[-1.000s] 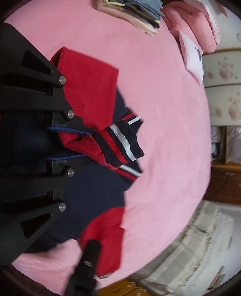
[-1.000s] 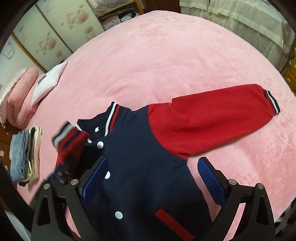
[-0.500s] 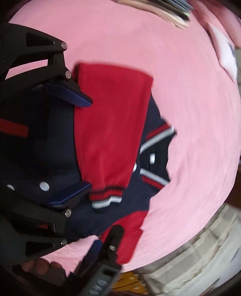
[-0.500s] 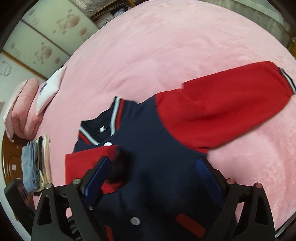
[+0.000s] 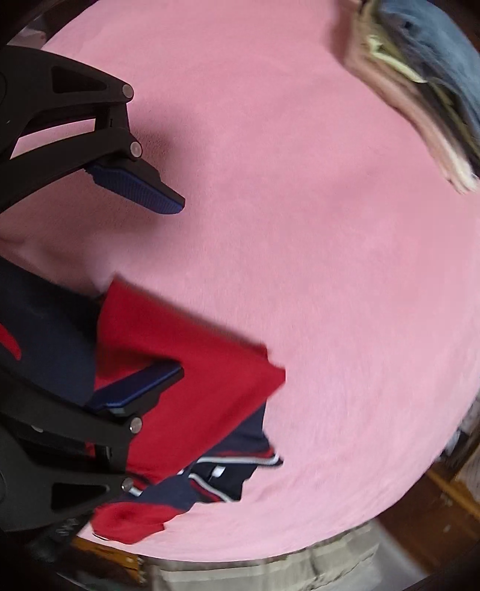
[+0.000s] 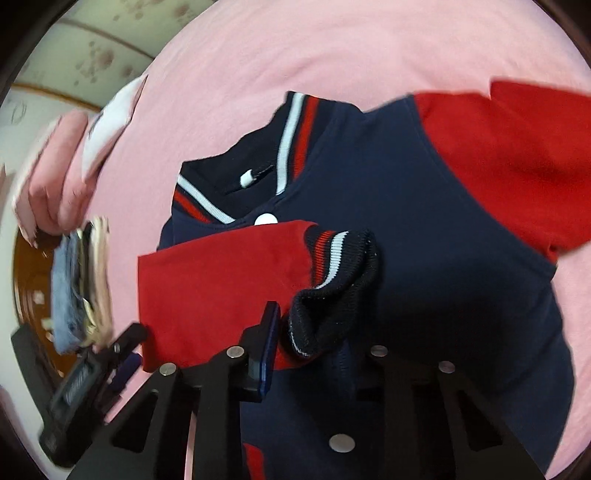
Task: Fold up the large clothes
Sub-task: 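Fold the held red sleeve across the jacket body with the left gripper, then open the left gripper to release the sleeve on the jacket body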
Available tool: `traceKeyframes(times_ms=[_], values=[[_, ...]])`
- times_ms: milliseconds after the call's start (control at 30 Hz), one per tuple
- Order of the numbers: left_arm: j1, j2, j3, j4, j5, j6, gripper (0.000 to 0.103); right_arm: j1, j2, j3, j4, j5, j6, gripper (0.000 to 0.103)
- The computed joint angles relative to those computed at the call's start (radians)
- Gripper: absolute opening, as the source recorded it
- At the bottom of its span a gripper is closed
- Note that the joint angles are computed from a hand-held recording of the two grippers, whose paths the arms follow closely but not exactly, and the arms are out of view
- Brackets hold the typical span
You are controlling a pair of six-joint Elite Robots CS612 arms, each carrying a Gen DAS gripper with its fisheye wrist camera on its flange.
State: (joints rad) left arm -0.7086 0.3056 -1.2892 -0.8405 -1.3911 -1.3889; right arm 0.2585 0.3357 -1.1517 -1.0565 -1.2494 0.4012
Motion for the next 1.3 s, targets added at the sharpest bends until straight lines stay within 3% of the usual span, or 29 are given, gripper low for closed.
traceKeyframes(times_ms=[167, 233, 333, 400, 467, 600, 700, 833, 867, 900, 967, 1067, 1133, 1200, 1300], values=[[0.000, 0.015, -0.013, -0.018, -0.032, -0.008, 0.080, -0.015, 0.004, -0.051, 0.021, 0.103, -0.116, 0.016], [-0.003, 0.014, -0.010, -0.020, -0.041, 0.003, 0.080, -0.021, -0.001, -0.067, 0.050, 0.113, -0.186, 0.016], [-0.008, 0.011, 0.003, -0.025, -0.049, 0.025, 0.079, -0.028, -0.012, -0.078, 0.069, 0.059, -0.260, 0.016], [-0.009, 0.004, 0.023, -0.028, -0.049, 0.039, 0.079, -0.034, -0.017, -0.083, 0.068, -0.020, -0.271, 0.016], [-0.011, 0.000, 0.038, -0.027, -0.049, 0.045, 0.078, -0.047, -0.016, -0.078, 0.074, -0.055, -0.243, 0.016], [-0.012, -0.007, 0.077, -0.050, -0.052, 0.059, 0.066, -0.075, 0.015, -0.100, 0.100, 0.010, -0.171, 0.016], [-0.014, -0.012, 0.102, -0.078, -0.049, 0.093, 0.064, -0.074, 0.029, -0.111, 0.123, -0.005, -0.155, 0.016], [-0.017, -0.023, 0.143, -0.080, -0.042, 0.124, 0.062, -0.079, 0.054, -0.128, 0.088, 0.016, -0.067, 0.016], [-0.017, -0.020, 0.143, -0.089, -0.042, 0.129, 0.050, -0.085, 0.061, -0.141, 0.090, 0.027, -0.052, 0.016], [-0.018, -0.014, 0.140, -0.116, -0.049, 0.141, 0.031, -0.092, 0.070, -0.157, 0.092, 0.042, -0.028, 0.016], [-0.015, -0.012, 0.145, -0.159, -0.084, 0.165, 0.015, -0.102, 0.082, -0.175, 0.093, 0.072, 0.016, 0.016], [-0.015, -0.033, 0.177, -0.137, -0.077, 0.175, 0.016, -0.111, 0.093, -0.202, 0.111, 0.089, 0.053, 0.017], [-0.008, -0.041, 0.175, -0.113, -0.079, 0.140, 0.018, -0.106, 0.085, -0.207, 0.130, 0.037, 0.046, 0.022], [-0.008, -0.039, 0.156, -0.105, -0.082, 0.103, 0.019, -0.095, 0.072, -0.204, 0.141, -0.036, 0.036, 0.033], [-0.008, -0.044, 0.138, -0.076, -0.066, 0.083, 0.019, -0.074, 0.052, -0.214, 0.123, -0.185, 0.006, 0.035]])
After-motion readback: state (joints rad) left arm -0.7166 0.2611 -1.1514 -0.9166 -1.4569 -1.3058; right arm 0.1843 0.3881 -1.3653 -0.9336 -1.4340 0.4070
